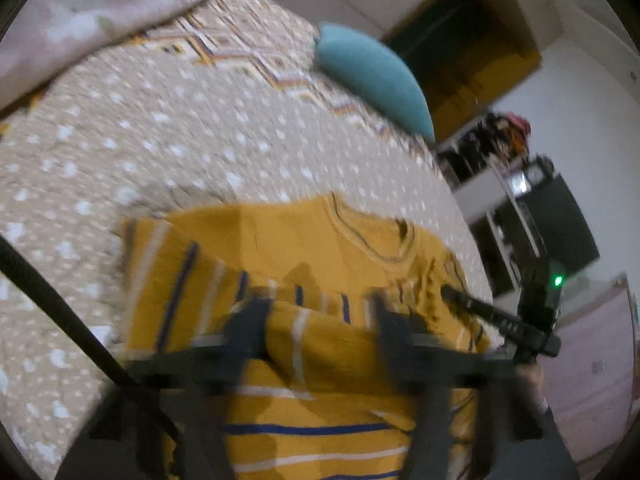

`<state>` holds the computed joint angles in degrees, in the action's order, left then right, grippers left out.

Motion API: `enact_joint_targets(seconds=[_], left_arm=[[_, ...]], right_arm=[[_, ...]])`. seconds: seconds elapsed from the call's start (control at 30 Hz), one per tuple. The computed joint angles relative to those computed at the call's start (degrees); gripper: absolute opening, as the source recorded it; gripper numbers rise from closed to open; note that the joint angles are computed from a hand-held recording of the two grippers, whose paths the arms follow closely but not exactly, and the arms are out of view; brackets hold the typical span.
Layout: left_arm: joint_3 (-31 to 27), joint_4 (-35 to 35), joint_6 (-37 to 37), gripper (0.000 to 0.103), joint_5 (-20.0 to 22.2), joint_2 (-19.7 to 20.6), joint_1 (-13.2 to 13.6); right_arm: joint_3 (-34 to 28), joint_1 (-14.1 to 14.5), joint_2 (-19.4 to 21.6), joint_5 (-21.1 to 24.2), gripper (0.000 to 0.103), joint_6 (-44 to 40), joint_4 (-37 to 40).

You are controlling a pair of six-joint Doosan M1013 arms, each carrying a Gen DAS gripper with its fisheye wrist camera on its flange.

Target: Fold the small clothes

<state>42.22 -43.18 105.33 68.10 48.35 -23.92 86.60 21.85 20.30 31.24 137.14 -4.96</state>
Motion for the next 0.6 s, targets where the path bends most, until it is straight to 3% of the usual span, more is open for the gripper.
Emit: enact_joint_targets(seconds=[0.07,0.17,0.27,0.33,0.37,0.43,0.57,0.6], left_arm=[[-1.8,1.0,-0.8,0.000,2.3,0.8,-0.4],[-2.2,2.3,-2.2,0.000,-0.8,0.5,-0.8],[-3.2,5.0,-8.0,0.000,-5.8,0.8,-1.0],[-3.4,10.0,-12.4,0.000,-8.3,0.8,-1.3],[-3.2,10.9,-13.3,0.000,-8.5,0.7,-1.3],[-1.6,10.0,-12.0,0.002,-8.7,-0.2,-1.0],[5.4,11.6,-7.1,0.062,-12.8,-4.5,-0.9],[7.5,11.2,-5.9,0.066,-14.1,-5.7,-0.8]], right_arm=[[0.9,0.2,-0.7,-1.8,0.009,2.0,-2.6],[1.3,0.4,-1.7,-1.7,0.009,10.8,-10.9],[0.4,0.0,-1.4,2.4,0.009,22.6,-20.0],[-1.2,-0.1,-0.1,9.0,0.009,29.1,-24.3],[-2.0,-0.1,0.5,11.8,0.011,30.1,-24.8],[-2.5,-0.6,1.1,12.9,0.013,28.7,-22.6],[-1.2,0.9,-0.6,13.9,0.025,32.0,-28.1],[-0.7,1.3,-1.3,13.8,0.028,32.1,-28.8]])
